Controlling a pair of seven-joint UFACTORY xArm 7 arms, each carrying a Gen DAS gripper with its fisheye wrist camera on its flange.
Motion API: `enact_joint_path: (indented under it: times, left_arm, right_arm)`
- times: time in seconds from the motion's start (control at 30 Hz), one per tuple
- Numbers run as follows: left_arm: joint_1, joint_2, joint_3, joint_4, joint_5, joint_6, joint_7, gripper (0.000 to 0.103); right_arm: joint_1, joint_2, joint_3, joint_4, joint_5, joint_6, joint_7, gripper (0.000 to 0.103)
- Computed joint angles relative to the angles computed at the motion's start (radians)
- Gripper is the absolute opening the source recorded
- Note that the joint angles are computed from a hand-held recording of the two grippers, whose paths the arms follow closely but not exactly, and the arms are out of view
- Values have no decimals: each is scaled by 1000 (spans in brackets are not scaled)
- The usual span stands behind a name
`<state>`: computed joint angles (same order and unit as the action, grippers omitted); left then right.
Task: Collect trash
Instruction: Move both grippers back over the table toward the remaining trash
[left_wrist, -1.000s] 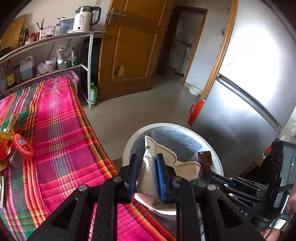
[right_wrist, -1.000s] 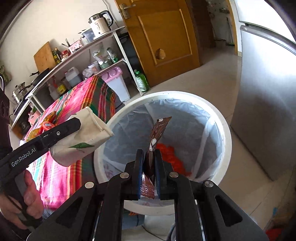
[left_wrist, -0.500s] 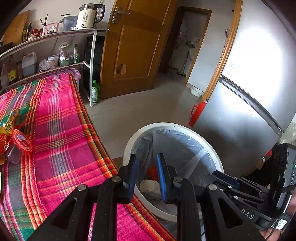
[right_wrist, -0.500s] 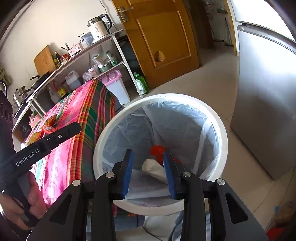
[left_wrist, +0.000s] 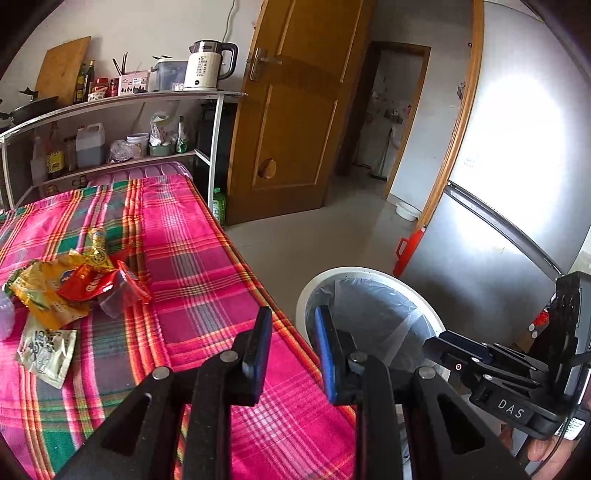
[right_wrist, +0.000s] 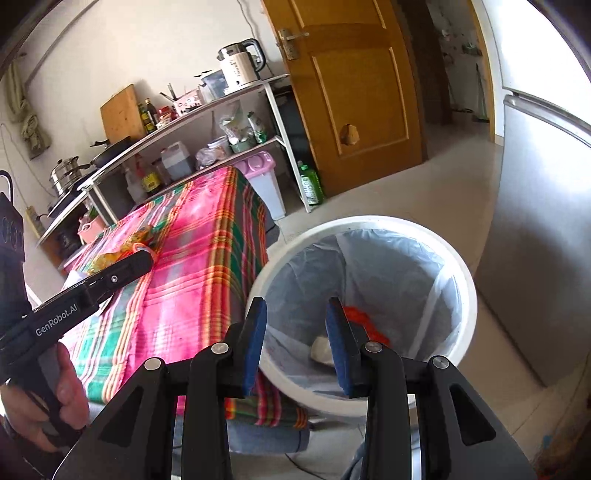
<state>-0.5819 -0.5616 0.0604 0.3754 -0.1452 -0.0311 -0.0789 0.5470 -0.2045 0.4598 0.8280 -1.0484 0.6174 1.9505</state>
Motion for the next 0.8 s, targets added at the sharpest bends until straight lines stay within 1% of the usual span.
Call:
enact_joint_path:
  times: [0.13, 0.33, 0.47, 0.6, 0.8]
  left_arm:
    - [48, -80, -6, -45, 12, 14, 2, 27]
    - [126, -192, -16, -100, 27, 44, 0, 31]
    - [172, -259, -10, -136, 35, 60, 5, 36]
    - [219, -321, -7, -172, 42, 80, 13, 36]
    - [288, -398, 22, -219, 48, 116, 46, 37]
  right_arm:
    - [16, 38, 10, 51, -17, 22, -22, 34]
    - [77, 116, -2, 148, -59, 59, -60, 34]
    - [126, 169, -26, 207, -80, 71, -84, 34]
    - [172, 219, -53, 260, -96, 71, -108, 34]
    - [230, 288, -96, 331, -104, 60, -154, 34]
